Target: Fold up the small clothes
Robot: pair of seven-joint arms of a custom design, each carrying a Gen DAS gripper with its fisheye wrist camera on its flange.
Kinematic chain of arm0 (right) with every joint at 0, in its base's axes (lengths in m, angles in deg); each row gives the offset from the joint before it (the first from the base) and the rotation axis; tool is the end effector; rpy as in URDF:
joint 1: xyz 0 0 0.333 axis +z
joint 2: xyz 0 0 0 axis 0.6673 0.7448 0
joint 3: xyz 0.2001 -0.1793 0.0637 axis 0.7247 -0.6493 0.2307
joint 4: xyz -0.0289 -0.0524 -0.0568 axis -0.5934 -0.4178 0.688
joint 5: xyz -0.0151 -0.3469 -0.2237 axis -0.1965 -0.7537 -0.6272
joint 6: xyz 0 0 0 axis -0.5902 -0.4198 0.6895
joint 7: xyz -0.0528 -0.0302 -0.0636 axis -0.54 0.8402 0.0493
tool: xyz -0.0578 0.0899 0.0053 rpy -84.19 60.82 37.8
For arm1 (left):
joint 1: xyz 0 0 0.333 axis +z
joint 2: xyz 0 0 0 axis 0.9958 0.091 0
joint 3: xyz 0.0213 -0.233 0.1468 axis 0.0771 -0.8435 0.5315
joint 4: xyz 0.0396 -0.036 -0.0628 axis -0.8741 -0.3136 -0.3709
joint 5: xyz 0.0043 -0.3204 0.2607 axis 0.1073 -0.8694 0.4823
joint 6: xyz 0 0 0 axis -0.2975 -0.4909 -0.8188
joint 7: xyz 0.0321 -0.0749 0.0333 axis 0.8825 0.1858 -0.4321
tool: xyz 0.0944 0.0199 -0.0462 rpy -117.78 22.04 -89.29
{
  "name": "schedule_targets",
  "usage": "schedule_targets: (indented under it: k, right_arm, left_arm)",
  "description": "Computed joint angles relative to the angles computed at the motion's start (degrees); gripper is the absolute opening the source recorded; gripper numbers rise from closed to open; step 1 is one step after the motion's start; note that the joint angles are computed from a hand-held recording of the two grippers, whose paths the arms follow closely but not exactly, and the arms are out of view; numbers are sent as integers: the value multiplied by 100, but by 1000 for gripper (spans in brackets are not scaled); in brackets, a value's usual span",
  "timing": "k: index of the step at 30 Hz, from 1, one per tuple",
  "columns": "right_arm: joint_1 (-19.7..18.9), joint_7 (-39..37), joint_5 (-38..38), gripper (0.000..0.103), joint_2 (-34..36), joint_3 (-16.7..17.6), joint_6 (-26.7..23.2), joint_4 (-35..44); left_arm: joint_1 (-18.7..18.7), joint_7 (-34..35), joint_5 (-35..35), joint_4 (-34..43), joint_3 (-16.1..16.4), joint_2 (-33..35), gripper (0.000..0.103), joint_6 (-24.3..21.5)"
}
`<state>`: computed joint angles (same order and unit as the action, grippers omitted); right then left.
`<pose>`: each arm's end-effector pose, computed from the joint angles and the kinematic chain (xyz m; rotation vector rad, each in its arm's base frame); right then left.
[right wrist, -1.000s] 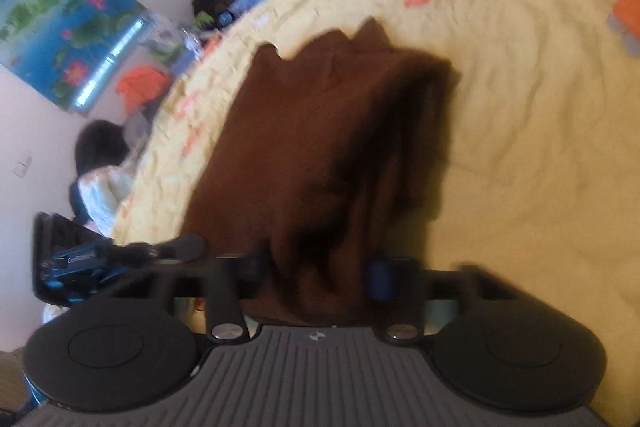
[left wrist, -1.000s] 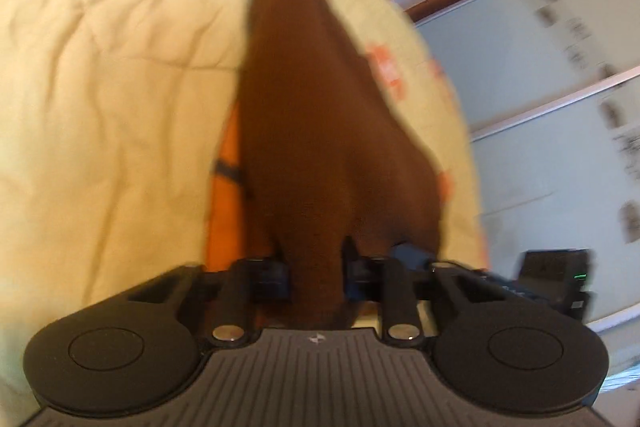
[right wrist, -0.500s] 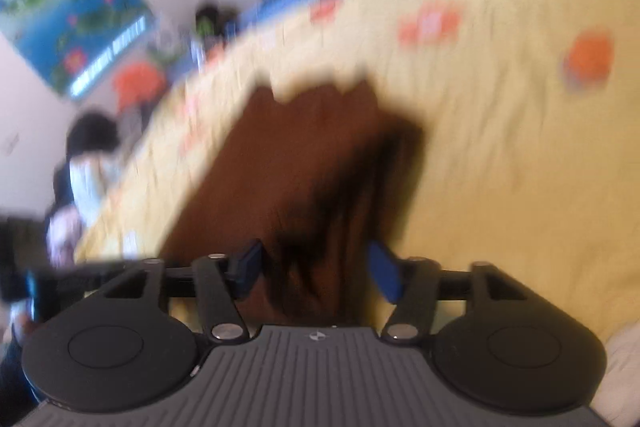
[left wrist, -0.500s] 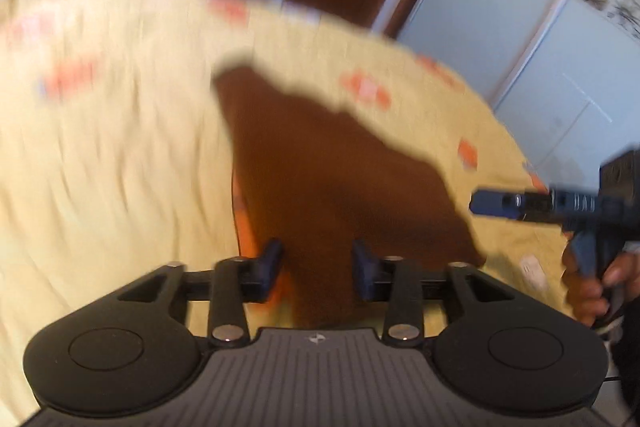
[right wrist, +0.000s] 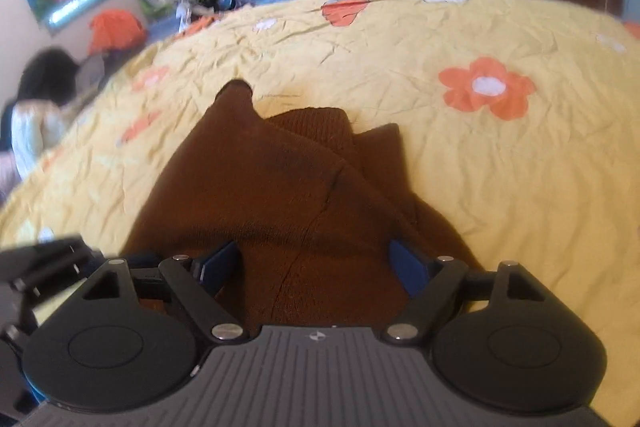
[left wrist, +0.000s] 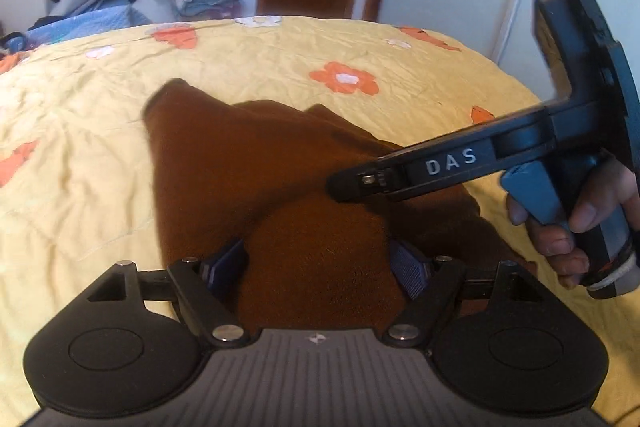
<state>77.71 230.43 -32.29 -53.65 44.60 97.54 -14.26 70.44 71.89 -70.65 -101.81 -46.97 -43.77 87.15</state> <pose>0.5744 0.4305 0.4199 -1.5949 1.8260 -0.4266 0.5705 -0.3583 0.4352 -1.1043 2.4845 -1.1220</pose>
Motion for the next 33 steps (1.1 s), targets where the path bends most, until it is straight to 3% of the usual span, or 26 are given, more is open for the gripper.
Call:
schedule_targets:
  k: [2,4,6,7,9,10,12,13,14,16,18,20,23,25,27,33]
  right_arm:
    - [253,403,-307,79,-169,-128,-388,-33]
    - [367,986,-821,81,-413,-186,-210,-260]
    - [189,1193,-923,88,-491,-23,205,-478]
    - [98,1054,-728,90,-337,76,185,-411]
    - [293,822,-1215,92,-185,-75,57,-332]
    - [305,776,-1200,92,-189,-39,-99,-276]
    - [286,887,-906,90,-380,70,-387,-303]
    - [373,1192,-1084,89,-581,41,-471,-459]
    - [497,1679,-1513,92,-843,-3,-490,-721]
    - [712,2702,-2407,101,-1339,38,-735,-1230]
    - [790,3177,-2702,103,-1639,262,-1080,-1618]
    - [798,3239,-2472,103,-1672,533,-1525,-1752]
    - [685,3010,-1765,103,-1493,900,-1966,-1683]
    - [753,3152,-2008,103,-1398,1041,-2405,-1549]
    - [704,3009,-1674,103,-1316,1116,-2531,-1372]
    - [749,3262,-1582,103,-1062,1046,-2773,-982]
  left_arm:
    - [249,522,-713,-350,-223,-361,79,65]
    - [240,800,-1064,-478,-174,-478,79,-49]
    - [-3,631,-535,-597,33,-401,79,213]
    - [-82,570,-181,-755,43,-402,79,590]
    - [-442,341,292,-925,347,-529,79,808]
    - [-365,589,-75,-1019,251,-680,79,792]
    - [-11,1861,-1813,-1280,-148,-1074,80,846]
    - [109,2212,-2382,-1485,-296,-1277,82,1058]
    - [30,2167,-2549,-1690,-248,-1412,86,1374]
    - [-28,969,-1677,-2142,-149,-1572,86,1879]
    - [217,-799,-63,-2470,-162,-1707,86,1699]
    - [394,-1930,1060,-2572,-196,-1744,86,1397]
    - [380,-2641,1927,-2604,-141,-1788,86,1098]
    - [380,-3130,2647,-2514,-116,-1751,86,813]
    - [339,-3497,3247,-2582,-55,-1796,86,877]
    - [-36,-3833,3387,-2545,333,-1758,89,749]
